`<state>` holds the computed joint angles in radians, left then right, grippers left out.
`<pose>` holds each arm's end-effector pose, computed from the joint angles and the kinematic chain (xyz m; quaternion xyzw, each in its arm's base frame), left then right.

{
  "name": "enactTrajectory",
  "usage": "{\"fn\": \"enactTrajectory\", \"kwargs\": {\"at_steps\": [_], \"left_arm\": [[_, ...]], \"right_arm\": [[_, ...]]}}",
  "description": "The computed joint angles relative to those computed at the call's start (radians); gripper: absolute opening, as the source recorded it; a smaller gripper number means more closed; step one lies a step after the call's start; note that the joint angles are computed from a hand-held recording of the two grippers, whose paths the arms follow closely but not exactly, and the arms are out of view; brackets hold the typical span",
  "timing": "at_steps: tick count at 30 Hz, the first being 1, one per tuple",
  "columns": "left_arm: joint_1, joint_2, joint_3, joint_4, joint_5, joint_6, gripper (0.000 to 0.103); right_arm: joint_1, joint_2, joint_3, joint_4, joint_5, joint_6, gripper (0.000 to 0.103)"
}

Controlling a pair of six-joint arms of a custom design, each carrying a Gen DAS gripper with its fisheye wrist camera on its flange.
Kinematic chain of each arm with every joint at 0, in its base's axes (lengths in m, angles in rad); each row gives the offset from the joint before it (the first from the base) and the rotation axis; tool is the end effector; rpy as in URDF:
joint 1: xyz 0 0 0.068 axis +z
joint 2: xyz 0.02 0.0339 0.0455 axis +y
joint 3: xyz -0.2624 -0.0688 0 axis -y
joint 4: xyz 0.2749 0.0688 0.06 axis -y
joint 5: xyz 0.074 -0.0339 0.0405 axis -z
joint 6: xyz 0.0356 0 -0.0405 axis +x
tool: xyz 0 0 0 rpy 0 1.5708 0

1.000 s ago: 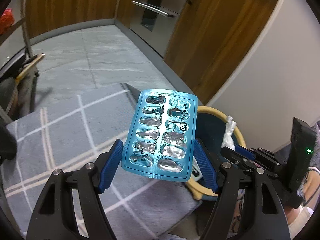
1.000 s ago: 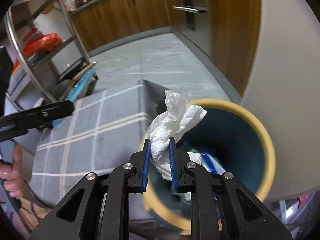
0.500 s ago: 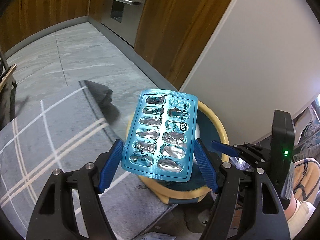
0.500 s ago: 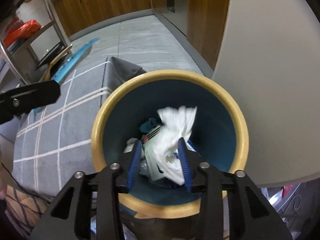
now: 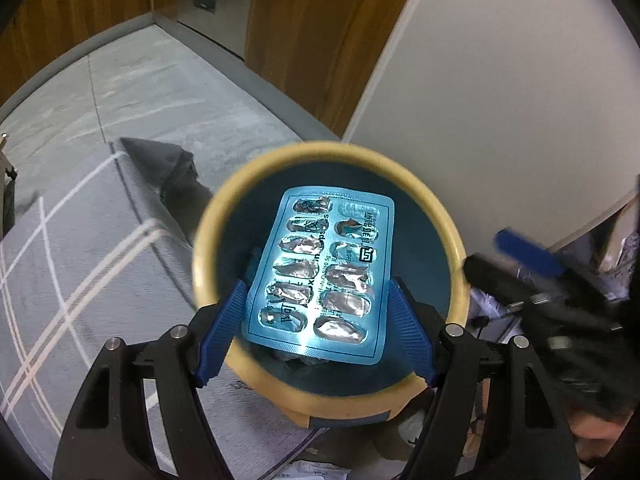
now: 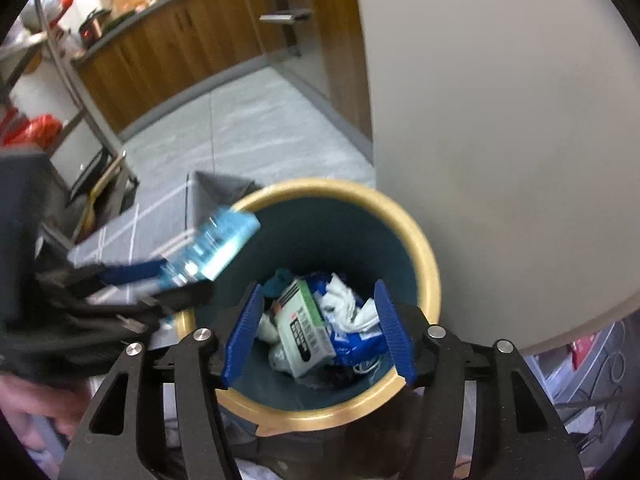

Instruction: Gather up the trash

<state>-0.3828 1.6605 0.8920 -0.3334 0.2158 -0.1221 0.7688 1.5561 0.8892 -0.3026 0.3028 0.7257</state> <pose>0.3051 -0.1311 0.1299 0.1505 0.9555 -0.1591 0.1975 0.2448 0.2220 0.1639 0.0243 0.9450 0.0933 0.3127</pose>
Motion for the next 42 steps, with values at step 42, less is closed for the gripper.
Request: {"fn": "enactTrajectory", "kwargs": {"at_steps": [42], "left_arm": [[-0.098,-0.775,-0.382,-0.156,-0.304,-0.204,0.097]], "right_arm": [[0.235,-0.347,-0.214,-0.018,0.224,-0.041,0.095]]}}
